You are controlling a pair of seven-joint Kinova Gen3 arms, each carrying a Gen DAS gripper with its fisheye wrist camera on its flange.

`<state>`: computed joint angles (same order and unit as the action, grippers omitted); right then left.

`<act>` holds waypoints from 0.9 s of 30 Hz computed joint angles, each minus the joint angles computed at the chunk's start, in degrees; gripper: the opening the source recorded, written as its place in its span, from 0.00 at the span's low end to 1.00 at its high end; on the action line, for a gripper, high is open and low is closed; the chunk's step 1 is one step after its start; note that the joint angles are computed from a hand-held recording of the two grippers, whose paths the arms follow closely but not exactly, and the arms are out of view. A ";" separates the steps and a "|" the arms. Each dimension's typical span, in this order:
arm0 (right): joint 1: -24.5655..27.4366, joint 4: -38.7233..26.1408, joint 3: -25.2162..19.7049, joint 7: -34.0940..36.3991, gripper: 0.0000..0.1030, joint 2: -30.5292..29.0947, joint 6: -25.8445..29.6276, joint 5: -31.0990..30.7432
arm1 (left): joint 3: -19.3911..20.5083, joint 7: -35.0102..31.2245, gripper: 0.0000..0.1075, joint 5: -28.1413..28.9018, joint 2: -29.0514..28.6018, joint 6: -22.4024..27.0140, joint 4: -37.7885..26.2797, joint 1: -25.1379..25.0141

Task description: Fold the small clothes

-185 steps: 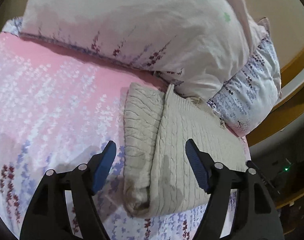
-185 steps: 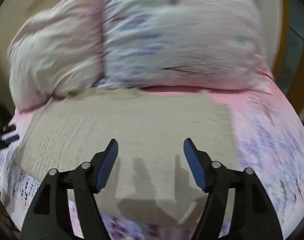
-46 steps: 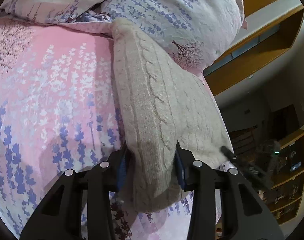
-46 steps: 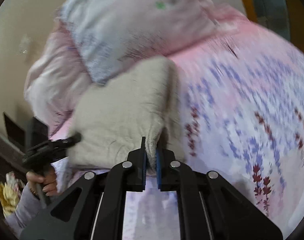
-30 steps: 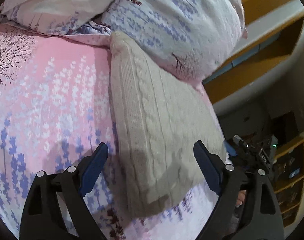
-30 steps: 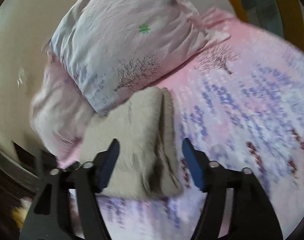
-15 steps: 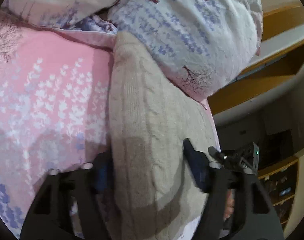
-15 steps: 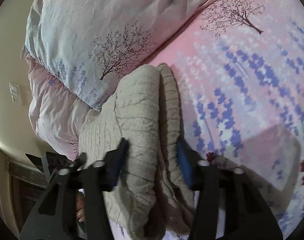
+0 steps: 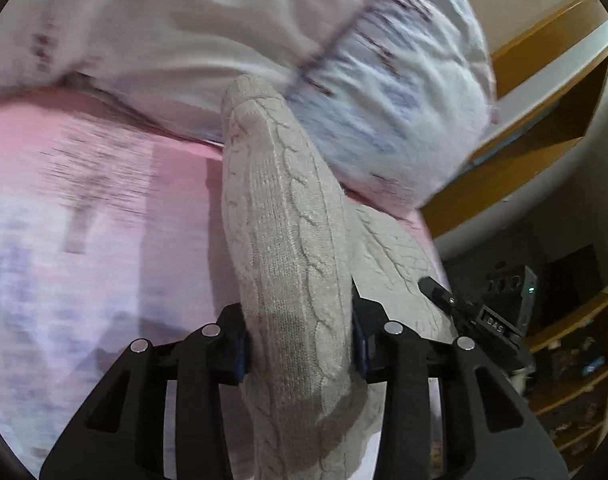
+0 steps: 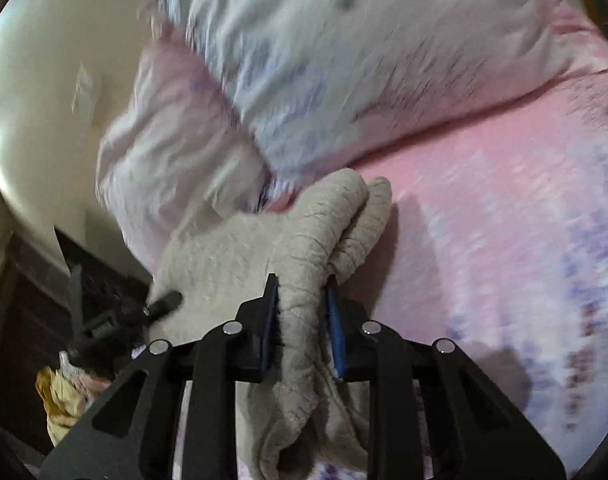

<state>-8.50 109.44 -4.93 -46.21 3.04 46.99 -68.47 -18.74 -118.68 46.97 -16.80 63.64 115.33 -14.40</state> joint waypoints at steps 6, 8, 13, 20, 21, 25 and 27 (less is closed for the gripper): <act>-10.02 -1.93 2.03 -12.57 0.41 0.52 -8.66 13.47 | 1.21 0.77 0.61 -3.51 1.40 -1.92 1.02 -3.07; -6.60 -2.53 0.77 -14.55 0.42 -1.07 -7.31 14.33 | 3.21 3.56 0.61 -7.07 -1.61 -4.64 0.30 -2.79; 6.08 -3.70 -8.70 -12.84 0.42 -0.34 -5.97 9.67 | 5.53 3.06 0.61 -10.01 -8.56 -12.34 0.31 1.78; 5.65 -4.99 -14.15 -14.05 0.09 2.81 -10.02 15.36 | 9.76 6.85 0.61 -14.40 -5.28 -15.94 0.84 6.93; 6.19 -4.24 -14.33 -13.13 0.07 2.32 -11.04 14.21 | 9.47 6.37 0.61 -14.09 -4.87 -16.66 1.01 8.36; 6.94 -5.15 -14.00 -16.66 0.08 4.24 -11.81 16.10 | 11.44 9.42 0.61 -16.44 -3.57 -19.35 1.19 11.28; 6.98 -6.15 -14.23 -17.67 0.11 5.80 -10.69 17.47 | 12.81 10.86 0.61 -19.48 -3.67 -21.02 1.49 11.98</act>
